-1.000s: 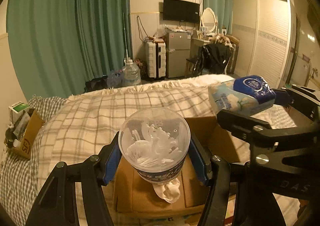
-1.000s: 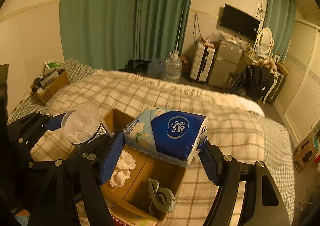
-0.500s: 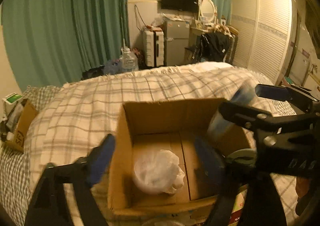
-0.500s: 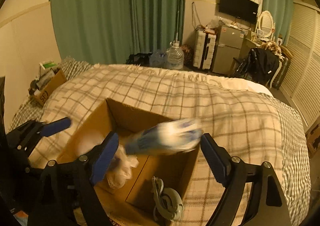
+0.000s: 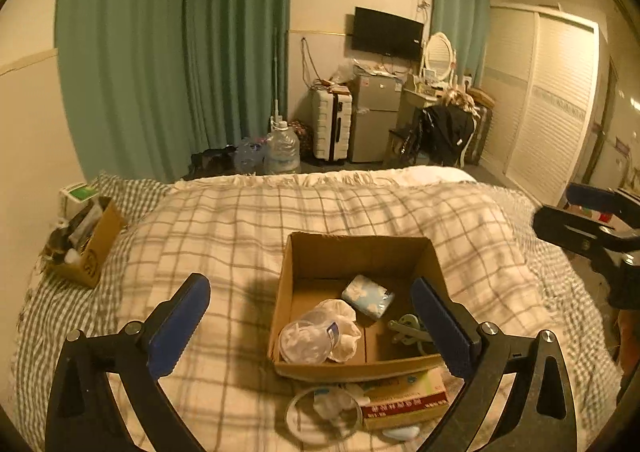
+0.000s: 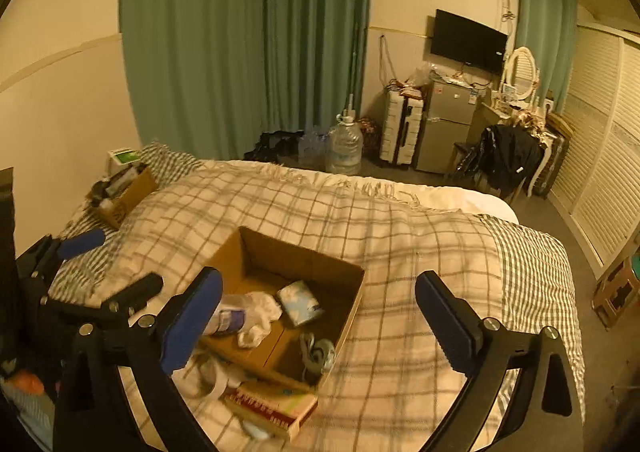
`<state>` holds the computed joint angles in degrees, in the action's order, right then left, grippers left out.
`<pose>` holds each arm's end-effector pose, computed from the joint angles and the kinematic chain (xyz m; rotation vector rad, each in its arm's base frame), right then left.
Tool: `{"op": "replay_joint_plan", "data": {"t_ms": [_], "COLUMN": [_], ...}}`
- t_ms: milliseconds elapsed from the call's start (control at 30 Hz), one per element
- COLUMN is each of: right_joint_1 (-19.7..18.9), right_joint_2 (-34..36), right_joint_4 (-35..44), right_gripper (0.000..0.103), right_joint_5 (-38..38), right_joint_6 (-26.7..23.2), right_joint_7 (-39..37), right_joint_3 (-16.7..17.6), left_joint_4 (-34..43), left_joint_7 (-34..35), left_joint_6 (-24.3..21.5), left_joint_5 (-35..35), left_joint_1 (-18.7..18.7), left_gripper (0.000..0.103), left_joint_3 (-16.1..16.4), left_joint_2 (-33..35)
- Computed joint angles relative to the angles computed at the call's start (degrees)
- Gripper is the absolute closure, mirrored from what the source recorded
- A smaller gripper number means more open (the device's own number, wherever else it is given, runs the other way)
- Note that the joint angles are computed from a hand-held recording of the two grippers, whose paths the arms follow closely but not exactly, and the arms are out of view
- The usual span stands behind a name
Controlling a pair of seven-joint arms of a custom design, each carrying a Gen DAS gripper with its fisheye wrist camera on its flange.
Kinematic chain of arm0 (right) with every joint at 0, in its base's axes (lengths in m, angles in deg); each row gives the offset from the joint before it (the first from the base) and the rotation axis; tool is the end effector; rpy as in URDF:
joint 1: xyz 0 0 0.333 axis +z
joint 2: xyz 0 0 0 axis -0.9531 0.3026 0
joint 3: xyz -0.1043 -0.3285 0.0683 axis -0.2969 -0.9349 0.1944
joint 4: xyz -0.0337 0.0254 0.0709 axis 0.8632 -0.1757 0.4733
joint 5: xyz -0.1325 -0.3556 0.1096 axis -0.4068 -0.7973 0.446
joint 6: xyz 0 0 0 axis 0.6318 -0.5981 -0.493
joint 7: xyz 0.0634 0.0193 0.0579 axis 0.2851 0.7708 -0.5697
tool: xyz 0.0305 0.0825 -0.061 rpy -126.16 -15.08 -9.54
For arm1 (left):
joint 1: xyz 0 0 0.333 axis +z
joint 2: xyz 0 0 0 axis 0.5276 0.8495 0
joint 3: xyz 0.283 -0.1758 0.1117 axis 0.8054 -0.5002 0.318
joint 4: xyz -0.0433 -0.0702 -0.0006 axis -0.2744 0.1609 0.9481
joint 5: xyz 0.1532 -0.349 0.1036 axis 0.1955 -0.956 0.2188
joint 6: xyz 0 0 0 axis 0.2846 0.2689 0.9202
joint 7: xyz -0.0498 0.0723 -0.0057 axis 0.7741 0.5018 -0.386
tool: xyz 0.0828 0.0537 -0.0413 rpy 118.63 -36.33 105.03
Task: Organize objects
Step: 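Grasp the white tape roll with the left gripper while the right grasps the earbud case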
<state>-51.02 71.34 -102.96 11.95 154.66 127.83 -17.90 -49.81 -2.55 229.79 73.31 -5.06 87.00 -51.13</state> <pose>0.4612 0.3067 0.5653 -1.6576 1.7595 -0.8750 0.5339 -0.4793 0.5284 -1.3384 2.0775 -1.0673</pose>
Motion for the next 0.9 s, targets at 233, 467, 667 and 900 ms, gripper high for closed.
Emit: {"op": "replay_joint_plan", "data": {"t_ms": [233,467,667,900], "right_joint_1": [2.03,1.74,4.42,6.52], "right_joint_2": [-5.10,-3.22,3.91,9.09], "right_joint_4": [-1.74,-7.80,-9.80,-10.69], "right_gripper": [0.000,0.000,0.000,0.000], "right_joint_5": [10.89,4.05,-5.40,-7.44], "right_joint_6": [-3.89,-3.19,-1.67,-1.89], "right_joint_7": [-12.31,-1.73,11.44,17.03], "right_joint_3": [1.23,4.94,3.82,-0.27], "left_joint_4": [-6.84,-14.99,-16.26,-15.16], "left_joint_7": [-5.48,-16.56,-24.13,-15.65], "left_joint_6": [-3.33,-1.12,-0.74,-2.59], "left_joint_5": [4.48,14.02,18.76,12.93], "left_joint_1": [1.17,3.82,2.97,1.57], "left_gripper": [0.000,0.000,0.000,0.000], "left_joint_3": [-1.67,-3.78,-3.86,-4.42], "left_joint_2": [-6.89,-8.57,-3.65,2.05]}}
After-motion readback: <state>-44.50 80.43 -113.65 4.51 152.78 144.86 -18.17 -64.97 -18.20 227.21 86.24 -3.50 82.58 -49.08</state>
